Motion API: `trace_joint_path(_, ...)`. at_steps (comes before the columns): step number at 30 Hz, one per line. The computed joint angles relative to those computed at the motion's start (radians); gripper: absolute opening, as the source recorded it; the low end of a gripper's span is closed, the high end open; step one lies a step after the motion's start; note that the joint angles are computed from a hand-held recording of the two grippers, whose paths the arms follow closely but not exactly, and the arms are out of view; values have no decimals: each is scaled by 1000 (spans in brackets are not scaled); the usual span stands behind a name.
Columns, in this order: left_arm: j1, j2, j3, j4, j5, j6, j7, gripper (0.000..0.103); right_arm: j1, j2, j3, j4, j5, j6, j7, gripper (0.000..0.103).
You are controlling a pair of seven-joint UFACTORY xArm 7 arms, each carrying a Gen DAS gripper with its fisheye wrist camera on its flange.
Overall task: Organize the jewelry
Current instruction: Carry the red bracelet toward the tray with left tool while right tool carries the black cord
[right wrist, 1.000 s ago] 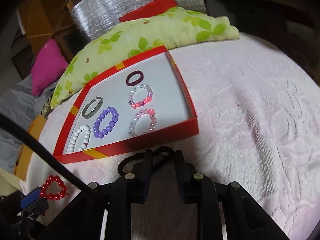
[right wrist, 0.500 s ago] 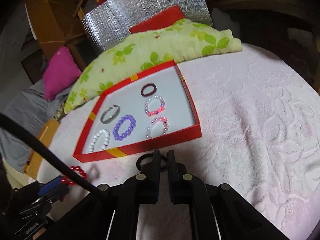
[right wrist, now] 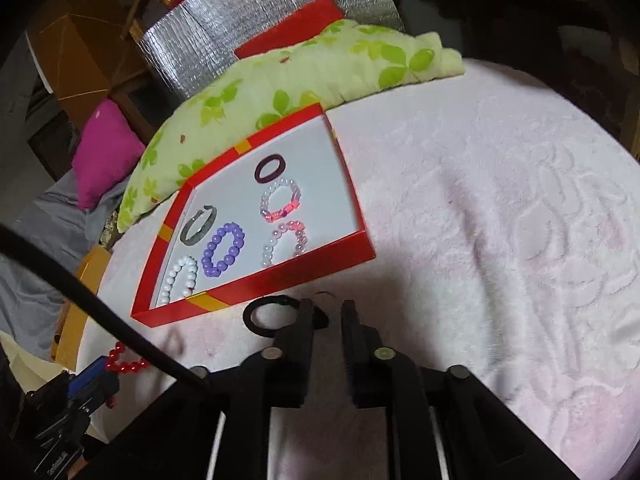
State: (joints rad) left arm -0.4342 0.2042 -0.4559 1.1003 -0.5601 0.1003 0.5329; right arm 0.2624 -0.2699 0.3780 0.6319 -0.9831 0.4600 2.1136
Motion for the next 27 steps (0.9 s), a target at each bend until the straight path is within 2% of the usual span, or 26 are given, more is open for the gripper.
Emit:
trace_joint_path(2,14,-2,-15,1,-23,9,20,19,-3,32,-2,20,-5,-4,0,20)
trace_joint_path(5,1,-4,0,-2,-14,10,16,19,14,91,-23,56,5,-6,-29,21)
trace_joint_path(8,3,-5,-3,-2,-26,17,28,19,47,125,-32,91,-15,53,-47,23)
trace_joint_path(12,-6,-4,7,-2,-21,11,20,19,99,136,-50,115,6,135,-99,9)
trace_joint_path(17,-6,1,5,-1,-15,-8,13,20,117,98,-61,94,-2,136,-80,8)
trace_joint_path(27,79,18,-107,-4,-99,-92,108,20,72,-52,-3,11,-52,82,6,8)
